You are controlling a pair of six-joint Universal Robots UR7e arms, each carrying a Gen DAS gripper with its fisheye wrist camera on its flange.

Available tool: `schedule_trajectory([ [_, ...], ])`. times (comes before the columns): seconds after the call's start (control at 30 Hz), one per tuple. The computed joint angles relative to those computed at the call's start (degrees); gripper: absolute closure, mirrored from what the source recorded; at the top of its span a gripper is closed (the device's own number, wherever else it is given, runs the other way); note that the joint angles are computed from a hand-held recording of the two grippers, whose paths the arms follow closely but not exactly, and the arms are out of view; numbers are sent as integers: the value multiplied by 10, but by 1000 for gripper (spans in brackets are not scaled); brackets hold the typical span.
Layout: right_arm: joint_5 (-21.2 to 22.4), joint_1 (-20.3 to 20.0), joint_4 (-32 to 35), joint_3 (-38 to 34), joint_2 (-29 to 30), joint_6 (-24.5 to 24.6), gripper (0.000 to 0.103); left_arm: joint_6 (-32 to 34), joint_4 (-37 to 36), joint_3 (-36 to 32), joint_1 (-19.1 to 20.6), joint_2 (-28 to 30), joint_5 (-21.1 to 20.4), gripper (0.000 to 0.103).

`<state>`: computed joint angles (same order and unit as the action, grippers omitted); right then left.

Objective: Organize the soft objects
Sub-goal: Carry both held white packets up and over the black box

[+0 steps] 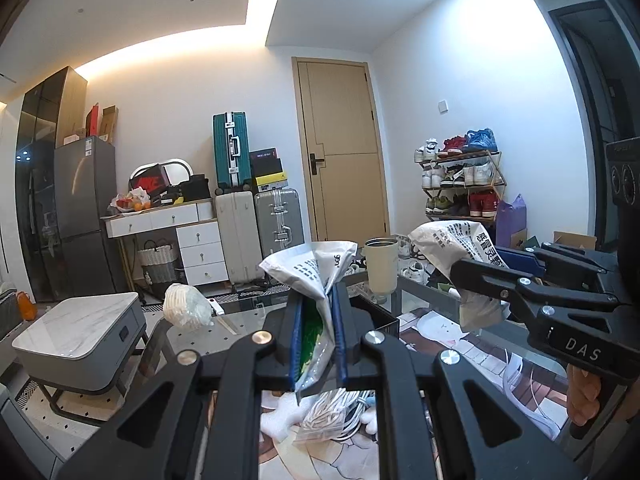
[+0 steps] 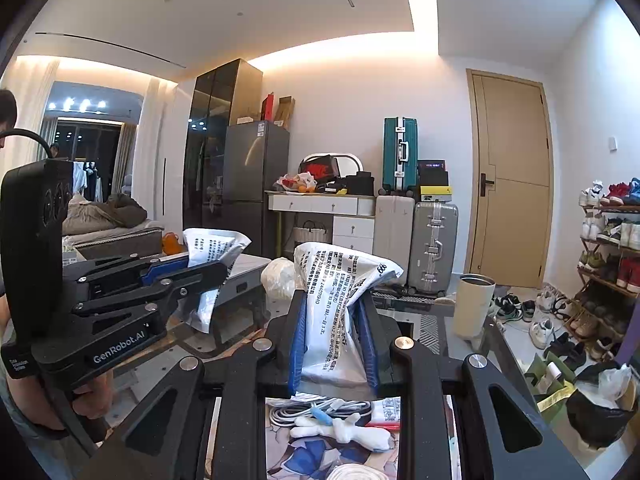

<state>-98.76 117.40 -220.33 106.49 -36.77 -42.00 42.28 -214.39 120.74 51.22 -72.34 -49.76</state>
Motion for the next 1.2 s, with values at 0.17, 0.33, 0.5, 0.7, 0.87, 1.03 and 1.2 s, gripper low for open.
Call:
schedule_trajectory([
  [0.17,-1,1,7,-10,4,3,79,-7,6,1,1,-7,-1,91],
  [0.33,5,-1,31,-31,6,16,79,-7,7,-30,6,4,-9,91],
  [0.5,0,3,75,-93,24,35,79,-15,23,-87,20,30,-22,91],
  [0.7,-8,6,119,-170,55,48,79,-35,60,-168,51,77,-41,91],
  [0.87,-19,4,164,-248,88,44,80,-32,72,-204,68,103,-55,91],
  [1.03,-42,-4,236,-332,121,61,80,-65,129,-242,86,121,-54,91],
  [1.2,-75,-14,335,-407,151,94,79,-119,207,-273,105,138,-36,91],
])
